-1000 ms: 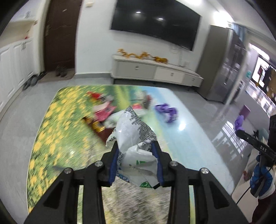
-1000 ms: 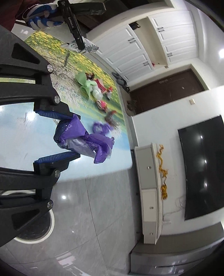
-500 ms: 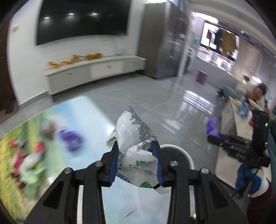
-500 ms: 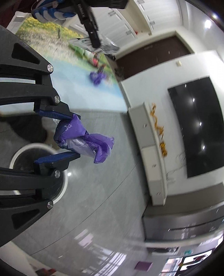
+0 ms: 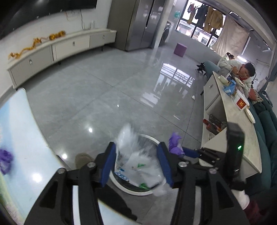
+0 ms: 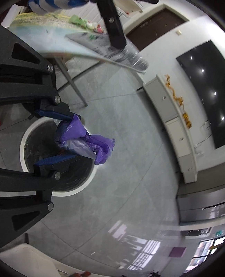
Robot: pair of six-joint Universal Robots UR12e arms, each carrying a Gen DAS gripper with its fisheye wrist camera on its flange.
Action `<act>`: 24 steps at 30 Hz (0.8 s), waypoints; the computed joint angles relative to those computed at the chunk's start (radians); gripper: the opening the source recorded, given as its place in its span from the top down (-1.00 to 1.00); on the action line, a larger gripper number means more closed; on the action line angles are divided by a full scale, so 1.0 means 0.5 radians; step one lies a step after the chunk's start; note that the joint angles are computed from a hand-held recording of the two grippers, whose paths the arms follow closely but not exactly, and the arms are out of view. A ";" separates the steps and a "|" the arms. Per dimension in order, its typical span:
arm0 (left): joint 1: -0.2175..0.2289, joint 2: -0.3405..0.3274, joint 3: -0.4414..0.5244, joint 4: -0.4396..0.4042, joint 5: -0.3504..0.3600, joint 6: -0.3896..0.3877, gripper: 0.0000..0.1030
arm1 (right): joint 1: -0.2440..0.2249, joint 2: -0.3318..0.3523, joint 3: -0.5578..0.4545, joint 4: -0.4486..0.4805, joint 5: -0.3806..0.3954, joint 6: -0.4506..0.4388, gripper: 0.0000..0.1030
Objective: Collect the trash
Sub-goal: 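Carry both bags over the bin and open both grippers to drop them, then move both open grippers back toward the trash on the table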
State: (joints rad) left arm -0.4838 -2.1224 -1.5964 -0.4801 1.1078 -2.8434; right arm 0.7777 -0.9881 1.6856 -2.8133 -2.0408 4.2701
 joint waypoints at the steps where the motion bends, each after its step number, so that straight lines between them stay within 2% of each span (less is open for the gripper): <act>1: -0.006 -0.021 0.028 -0.027 -0.002 -0.009 -0.09 | -0.010 0.004 0.011 0.004 0.020 0.020 0.14; 5: -0.007 -0.048 0.087 -0.110 -0.032 -0.064 -0.13 | -0.041 0.005 0.035 0.083 0.081 0.071 0.01; 9: 0.031 0.007 0.045 -0.024 -0.039 -0.062 -0.13 | -0.034 -0.022 0.067 0.081 0.060 0.104 -0.07; 11: 0.063 0.059 -0.005 0.062 -0.023 -0.071 -0.13 | -0.019 -0.039 0.061 0.103 0.011 0.110 -0.15; 15: 0.129 0.150 -0.095 0.253 0.019 -0.138 -0.13 | 0.000 -0.082 0.063 0.111 -0.103 0.112 -0.15; 19: 0.223 0.252 -0.218 0.528 0.066 -0.257 -0.13 | 0.033 -0.114 0.031 0.091 -0.271 0.080 -0.17; 24: 0.334 0.363 -0.378 0.912 0.132 -0.381 -0.13 | 0.102 -0.127 -0.075 0.036 -0.511 -0.082 -0.26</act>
State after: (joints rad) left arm -0.3165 -1.9410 -1.7856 -0.0241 1.1739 -3.0340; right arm 0.8289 -1.0515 1.6482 -2.7955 -2.2961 4.2292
